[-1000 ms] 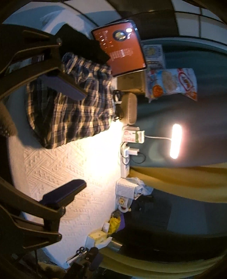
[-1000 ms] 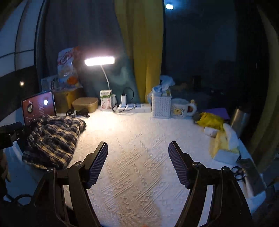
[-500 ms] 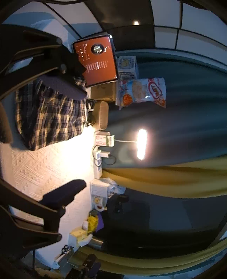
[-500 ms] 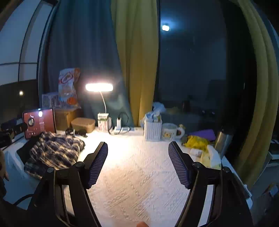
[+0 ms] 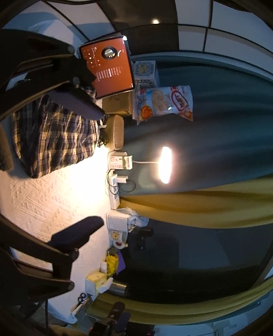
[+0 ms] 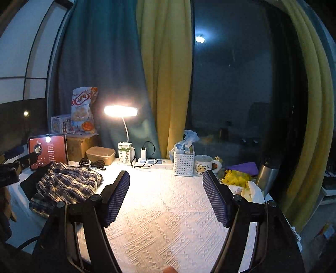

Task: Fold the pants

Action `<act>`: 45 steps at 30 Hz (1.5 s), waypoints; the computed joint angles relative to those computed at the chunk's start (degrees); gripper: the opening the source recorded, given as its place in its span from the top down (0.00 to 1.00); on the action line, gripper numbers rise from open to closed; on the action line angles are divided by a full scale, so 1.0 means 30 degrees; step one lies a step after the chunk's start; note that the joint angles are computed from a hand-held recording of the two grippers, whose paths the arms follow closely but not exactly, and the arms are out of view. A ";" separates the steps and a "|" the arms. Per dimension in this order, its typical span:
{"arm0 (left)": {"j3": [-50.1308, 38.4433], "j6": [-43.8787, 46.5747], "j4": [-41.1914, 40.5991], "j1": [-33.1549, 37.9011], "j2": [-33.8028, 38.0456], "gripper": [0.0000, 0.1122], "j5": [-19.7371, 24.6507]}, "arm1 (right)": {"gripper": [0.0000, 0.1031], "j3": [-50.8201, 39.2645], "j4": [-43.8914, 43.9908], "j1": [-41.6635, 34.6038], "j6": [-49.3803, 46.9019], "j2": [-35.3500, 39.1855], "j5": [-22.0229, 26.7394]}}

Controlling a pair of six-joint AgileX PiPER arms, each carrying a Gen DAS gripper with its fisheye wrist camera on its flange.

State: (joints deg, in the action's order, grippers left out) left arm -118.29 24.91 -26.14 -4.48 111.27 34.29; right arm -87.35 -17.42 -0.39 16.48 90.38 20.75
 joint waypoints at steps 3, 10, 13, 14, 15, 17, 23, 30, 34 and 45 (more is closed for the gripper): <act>0.0159 0.0401 -0.0219 0.0021 -0.0101 0.17 0.0052 | 0.27 -0.0010 0.0242 0.0023 -0.0109 0.0014 0.0010; 0.0595 0.0485 -0.0370 0.0073 -0.0332 0.17 -0.0141 | 0.27 -0.0031 0.0201 0.0179 0.0005 -0.0030 0.0091; 0.0551 0.0382 -0.0239 0.0026 -0.0313 0.17 -0.0091 | 0.27 -0.0138 0.0458 0.0183 -0.0223 0.0010 0.0257; 0.0564 0.0428 -0.0292 0.0035 -0.0321 0.17 -0.0077 | 0.27 -0.0152 0.0473 0.0218 -0.0209 0.0002 0.0307; 0.0769 0.0435 -0.0313 0.0020 -0.0459 0.17 -0.0175 | 0.27 -0.0190 0.0429 0.0279 -0.0150 -0.0010 0.0381; 0.0955 0.0447 -0.0338 0.0012 -0.0569 0.17 -0.0260 | 0.27 -0.0262 0.0373 0.0338 -0.0103 0.0027 0.0445; 0.1094 0.0427 -0.0315 -0.0012 -0.0694 0.17 -0.0234 | 0.27 -0.0142 0.0203 0.0384 0.0085 0.0012 0.0432; 0.1142 0.0478 -0.0363 -0.0024 -0.0751 0.17 -0.0219 | 0.27 -0.0128 0.0070 0.0406 0.0216 0.0044 0.0403; 0.1038 0.0580 -0.0399 0.0023 -0.0675 0.17 -0.0141 | 0.27 -0.0158 -0.0056 0.0450 0.0373 0.0051 0.0459; 0.1397 0.0254 0.0112 -0.0255 -0.0877 0.17 -0.0553 | 0.27 -0.0164 0.0021 0.0412 0.0346 0.0143 0.0368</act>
